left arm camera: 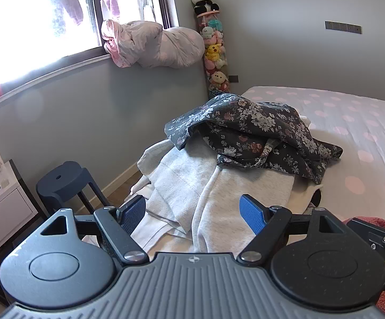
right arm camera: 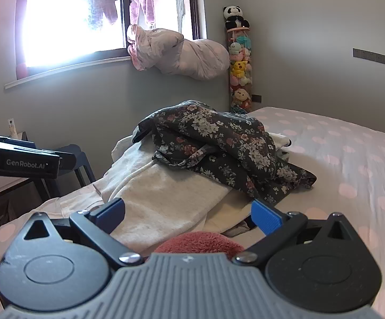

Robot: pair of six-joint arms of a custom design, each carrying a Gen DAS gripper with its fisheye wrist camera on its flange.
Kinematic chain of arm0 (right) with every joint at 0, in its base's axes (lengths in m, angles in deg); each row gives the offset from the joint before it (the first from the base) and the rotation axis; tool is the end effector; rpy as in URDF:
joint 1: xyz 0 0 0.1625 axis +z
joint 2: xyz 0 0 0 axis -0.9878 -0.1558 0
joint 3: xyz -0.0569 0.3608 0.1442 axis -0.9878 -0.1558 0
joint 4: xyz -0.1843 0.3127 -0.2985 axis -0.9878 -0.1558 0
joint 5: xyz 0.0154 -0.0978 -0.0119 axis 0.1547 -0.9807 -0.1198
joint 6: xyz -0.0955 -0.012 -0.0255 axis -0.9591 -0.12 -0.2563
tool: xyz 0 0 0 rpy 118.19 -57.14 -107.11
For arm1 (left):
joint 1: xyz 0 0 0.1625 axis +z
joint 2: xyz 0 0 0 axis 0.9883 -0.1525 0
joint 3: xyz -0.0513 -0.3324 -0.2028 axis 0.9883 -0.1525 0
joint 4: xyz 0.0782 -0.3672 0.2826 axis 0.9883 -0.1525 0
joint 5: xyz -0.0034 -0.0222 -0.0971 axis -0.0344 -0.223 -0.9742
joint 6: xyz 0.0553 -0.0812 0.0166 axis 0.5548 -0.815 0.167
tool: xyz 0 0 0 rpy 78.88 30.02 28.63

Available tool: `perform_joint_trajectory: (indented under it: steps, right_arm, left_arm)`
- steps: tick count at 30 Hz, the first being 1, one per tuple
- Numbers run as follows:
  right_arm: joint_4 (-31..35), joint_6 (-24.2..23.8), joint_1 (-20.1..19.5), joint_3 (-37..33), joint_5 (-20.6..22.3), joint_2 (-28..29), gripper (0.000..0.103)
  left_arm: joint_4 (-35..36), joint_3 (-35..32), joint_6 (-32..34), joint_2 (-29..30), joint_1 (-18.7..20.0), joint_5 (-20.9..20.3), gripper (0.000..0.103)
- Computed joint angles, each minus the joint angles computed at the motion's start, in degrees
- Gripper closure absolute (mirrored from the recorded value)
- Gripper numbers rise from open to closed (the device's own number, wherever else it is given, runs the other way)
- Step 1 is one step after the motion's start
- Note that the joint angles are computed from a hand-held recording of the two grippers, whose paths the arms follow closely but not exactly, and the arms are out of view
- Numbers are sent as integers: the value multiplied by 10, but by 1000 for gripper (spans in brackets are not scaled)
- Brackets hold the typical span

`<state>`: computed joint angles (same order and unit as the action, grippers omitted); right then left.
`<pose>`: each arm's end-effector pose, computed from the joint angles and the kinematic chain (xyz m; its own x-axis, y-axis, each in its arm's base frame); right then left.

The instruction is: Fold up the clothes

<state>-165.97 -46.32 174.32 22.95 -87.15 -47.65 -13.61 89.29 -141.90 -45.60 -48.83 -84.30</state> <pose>0.2033 -0.6841 0.3391 -0.2901 -0.9407 0.1760 -0.9013 0.2067 -0.3807 -0.5132 -0.5783 0.1449 -0.2455 -0.8325 -0.4966 0.3306 0.4097 -0.8502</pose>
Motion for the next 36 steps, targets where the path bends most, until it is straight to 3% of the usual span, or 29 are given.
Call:
perform_joint_trajectory:
  steps: [15,25,29,36]
  right_arm:
    - [8,7,-4,-7,-1,2,1]
    - [40,-4,-5,-40,10,25,1]
    - [46,-20,-4,-63,26,42,1]
    - [68,-29,3,-115,34,85,1]
  left_arm:
    - [-30,35,12,-19,2,4,25]
    - [-20,67,1,-37,4,29,25]
    - [17,82,-87,-46,4,44,25]
    - [71,89,-192,-51,12,13,25]
